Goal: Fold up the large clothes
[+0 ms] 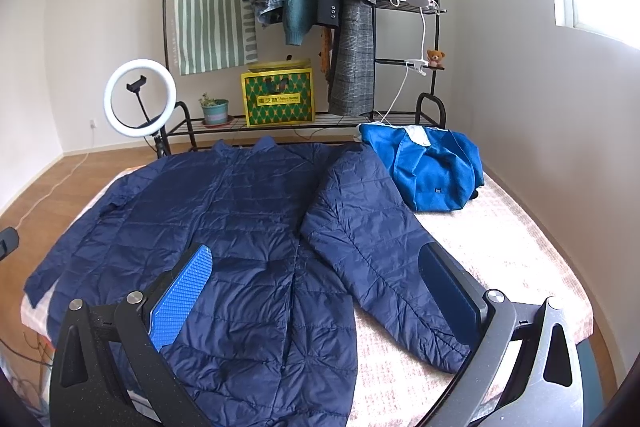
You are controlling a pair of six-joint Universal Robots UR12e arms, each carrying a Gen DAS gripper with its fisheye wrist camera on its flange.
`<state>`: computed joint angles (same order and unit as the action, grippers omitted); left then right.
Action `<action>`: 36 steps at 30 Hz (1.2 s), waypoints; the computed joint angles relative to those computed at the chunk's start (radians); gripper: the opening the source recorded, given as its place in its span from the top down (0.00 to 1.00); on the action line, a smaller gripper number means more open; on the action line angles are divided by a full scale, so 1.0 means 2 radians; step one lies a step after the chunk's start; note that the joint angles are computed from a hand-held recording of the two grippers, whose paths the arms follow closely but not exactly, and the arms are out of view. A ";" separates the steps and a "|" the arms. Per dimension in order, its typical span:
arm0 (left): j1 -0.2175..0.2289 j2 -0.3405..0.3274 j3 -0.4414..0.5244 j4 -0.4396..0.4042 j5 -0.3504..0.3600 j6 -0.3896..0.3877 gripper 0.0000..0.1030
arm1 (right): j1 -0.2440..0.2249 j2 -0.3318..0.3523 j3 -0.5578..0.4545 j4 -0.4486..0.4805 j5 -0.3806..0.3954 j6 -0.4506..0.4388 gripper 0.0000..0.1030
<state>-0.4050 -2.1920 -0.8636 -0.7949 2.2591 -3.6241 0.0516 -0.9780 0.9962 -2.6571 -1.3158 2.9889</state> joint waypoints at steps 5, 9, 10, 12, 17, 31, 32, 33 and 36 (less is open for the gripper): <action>-0.001 -0.002 -0.002 0.002 0.002 -0.004 0.01 | 0.000 0.001 -0.001 0.001 -0.001 0.000 0.00; 0.000 -0.001 -0.004 0.005 0.000 -0.002 0.01 | 0.000 0.001 -0.002 0.000 -0.002 0.000 0.00; 0.000 -0.001 -0.003 0.004 0.001 -0.002 0.01 | -0.001 0.001 -0.001 -0.001 -0.002 0.000 0.00; 0.000 0.000 -0.003 0.005 0.001 -0.002 0.01 | -0.001 0.000 -0.001 -0.001 -0.002 0.000 0.00; 0.001 0.000 -0.003 0.005 0.001 -0.003 0.01 | 0.000 0.001 -0.002 -0.004 -0.005 -0.001 0.00; 0.001 0.001 -0.005 0.006 0.000 -0.002 0.01 | 0.000 0.001 -0.003 -0.003 -0.005 -0.001 0.00; 0.001 0.001 -0.006 0.006 0.000 -0.003 0.01 | 0.000 0.001 -0.002 -0.004 -0.005 -0.001 0.00; 0.001 0.001 -0.006 0.007 0.000 -0.002 0.01 | 0.000 0.000 -0.002 -0.004 -0.006 -0.001 0.00; 0.001 0.001 -0.006 0.008 0.001 -0.001 0.01 | 0.000 0.001 -0.004 -0.003 -0.005 -0.002 0.00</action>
<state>-0.4031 -2.1903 -0.8755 -0.7787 2.2605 -3.6264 0.0523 -0.9752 0.9889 -2.6639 -1.3266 2.9855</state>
